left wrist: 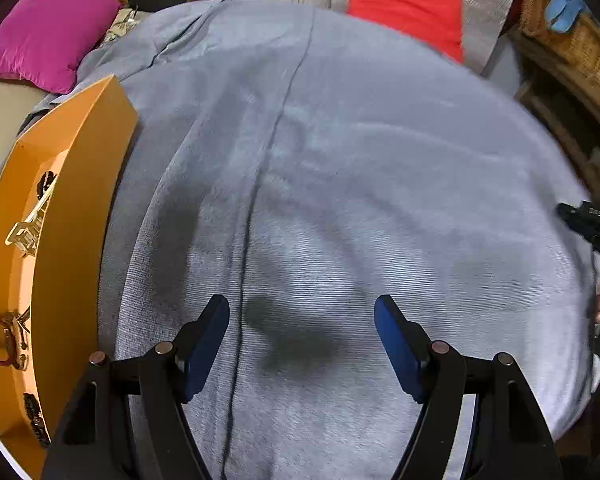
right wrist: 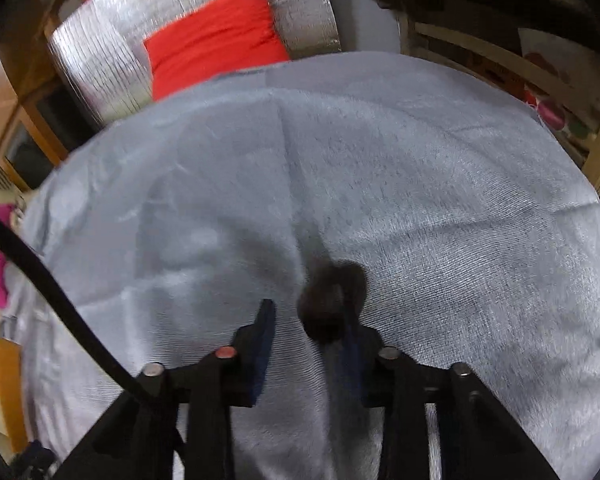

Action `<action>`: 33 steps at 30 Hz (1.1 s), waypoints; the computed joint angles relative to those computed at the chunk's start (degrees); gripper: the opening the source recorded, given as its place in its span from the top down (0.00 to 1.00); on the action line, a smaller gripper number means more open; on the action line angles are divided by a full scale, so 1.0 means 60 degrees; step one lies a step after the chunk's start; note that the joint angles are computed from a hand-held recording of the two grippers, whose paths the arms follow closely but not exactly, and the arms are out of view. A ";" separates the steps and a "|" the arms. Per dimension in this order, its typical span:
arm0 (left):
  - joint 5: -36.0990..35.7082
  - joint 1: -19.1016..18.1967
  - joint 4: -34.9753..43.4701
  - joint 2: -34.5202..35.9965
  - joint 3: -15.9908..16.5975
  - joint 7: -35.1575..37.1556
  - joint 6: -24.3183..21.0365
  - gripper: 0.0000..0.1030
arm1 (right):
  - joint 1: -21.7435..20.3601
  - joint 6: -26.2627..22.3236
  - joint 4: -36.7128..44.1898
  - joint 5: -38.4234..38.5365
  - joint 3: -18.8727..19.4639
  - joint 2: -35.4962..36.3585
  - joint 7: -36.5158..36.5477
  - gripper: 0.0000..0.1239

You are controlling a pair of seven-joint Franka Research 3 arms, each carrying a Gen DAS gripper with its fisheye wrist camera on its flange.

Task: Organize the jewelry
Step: 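Grasp the dark hair tie with the right tool and lift it, then carry the hair tie over the tray and open the right tool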

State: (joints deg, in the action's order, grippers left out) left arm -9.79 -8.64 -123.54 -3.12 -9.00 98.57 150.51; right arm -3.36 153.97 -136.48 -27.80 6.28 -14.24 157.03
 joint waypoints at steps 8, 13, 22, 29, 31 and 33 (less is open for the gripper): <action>-0.1019 -0.0077 -0.0190 -0.0177 0.0085 0.1017 0.0034 0.77 | -0.0071 0.0246 -0.0493 -0.0170 0.0153 -0.0829 0.0474 0.94; -0.1713 -0.0308 -0.0748 -0.0756 0.0222 0.1812 0.0919 0.88 | 0.0081 0.1820 -0.1038 0.0631 0.0391 -0.1601 -0.0130 0.93; -0.2205 -0.0713 -0.2009 -0.2666 0.1433 0.2504 0.1745 0.88 | 0.1791 0.3033 0.0558 0.2560 0.1184 -0.0249 -0.2543 0.93; -0.1513 0.0031 -0.2741 -0.4027 0.2838 0.2887 0.1799 0.88 | 0.4228 0.2791 0.3506 0.5072 0.1012 0.2262 -0.5438 0.93; -0.1030 0.0597 -0.2951 -0.4173 0.3061 0.2807 0.1997 0.88 | 0.4730 0.2434 0.4598 0.5086 0.1037 0.3136 -0.5736 0.93; -0.0668 0.1085 -0.3074 -0.4196 0.3347 0.2723 0.2036 0.88 | 0.5177 0.1925 0.5811 0.5130 0.1055 0.4092 -0.5939 0.93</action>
